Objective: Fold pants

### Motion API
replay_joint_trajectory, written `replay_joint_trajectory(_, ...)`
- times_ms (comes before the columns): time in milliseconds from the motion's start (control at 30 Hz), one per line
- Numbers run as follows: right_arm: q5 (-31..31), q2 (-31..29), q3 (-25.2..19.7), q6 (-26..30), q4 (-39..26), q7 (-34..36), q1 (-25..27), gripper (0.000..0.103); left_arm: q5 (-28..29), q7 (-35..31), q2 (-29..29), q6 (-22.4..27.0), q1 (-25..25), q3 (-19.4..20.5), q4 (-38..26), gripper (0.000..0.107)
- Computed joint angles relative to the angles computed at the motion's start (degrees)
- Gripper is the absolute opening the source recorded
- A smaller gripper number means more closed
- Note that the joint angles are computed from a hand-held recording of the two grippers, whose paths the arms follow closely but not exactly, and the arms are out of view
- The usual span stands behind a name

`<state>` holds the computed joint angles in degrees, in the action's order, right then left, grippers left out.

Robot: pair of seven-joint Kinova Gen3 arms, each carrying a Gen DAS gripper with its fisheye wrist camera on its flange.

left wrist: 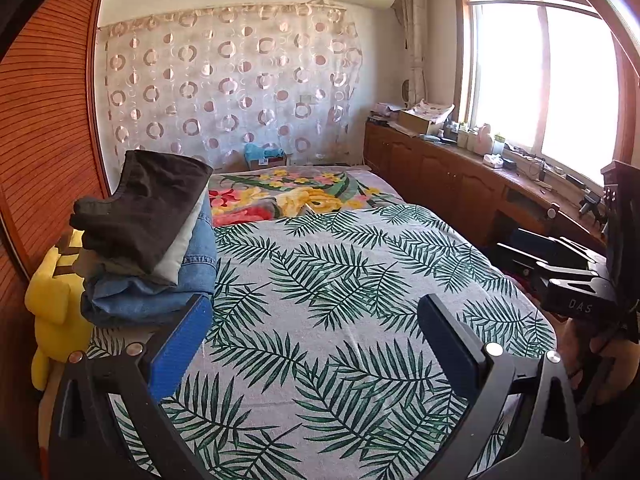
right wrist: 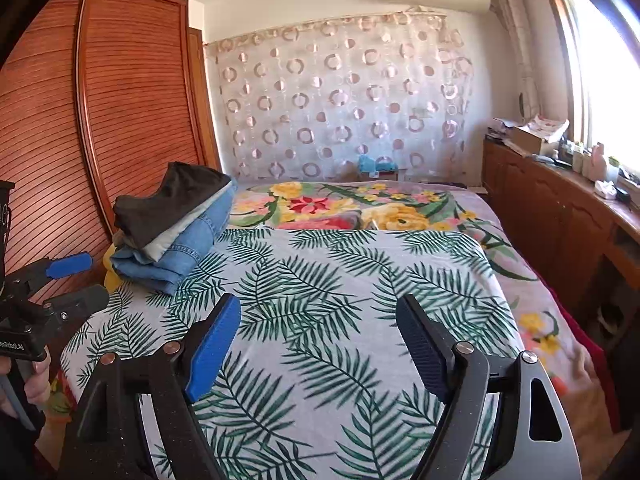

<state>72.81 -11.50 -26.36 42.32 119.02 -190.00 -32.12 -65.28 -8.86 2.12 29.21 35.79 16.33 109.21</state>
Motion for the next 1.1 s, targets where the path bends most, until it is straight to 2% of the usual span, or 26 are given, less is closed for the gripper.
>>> replay_joint_trajectory(233, 0.89, -0.16, -3.84, 8.01, -0.63, -2.65, -2.24, 0.081, -2.07, 1.92, -1.75, 3.15, 0.66, 1.81, -0.51, 0.103)
replay_joint_trajectory(333, 1.56, -0.41, -5.16, 11.53, -0.48, -4.16, -3.91, 0.081, -2.56, 2.41, -3.1, 3.05, 0.07, 2.48, -0.37, 0.103)
replay_joint_trajectory(533, 2.98, 0.92, -7.93, 20.13, -1.49, -6.32, -7.7, 0.081, -7.48, 7.36, -4.63, 8.47, -0.15, 5.61, -0.26, 0.103)
replay_joint_trajectory(700, 4.97, 2.3, -8.51, 25.88, -0.47, -9.68, -11.9, 0.082, -8.97, 10.0, -6.25, 9.61, -1.13, 6.73, 0.73, 0.103)
replay_joint_trajectory(900, 6.26, 3.2, -6.43, 26.8, 0.67, -11.69, -15.27, 0.082, -9.37, 11.47, -6.88, 9.49, -2.63, 7.52, 1.41, 0.103)
replay_joint_trajectory(1100, 6.66, 2.99, -5.2, 26.5, 1.45, -12.26, -16.27, 0.082, -9.5, 12.01, -6.94, 9.25, -3.39, 7.84, 1.79, 0.103)
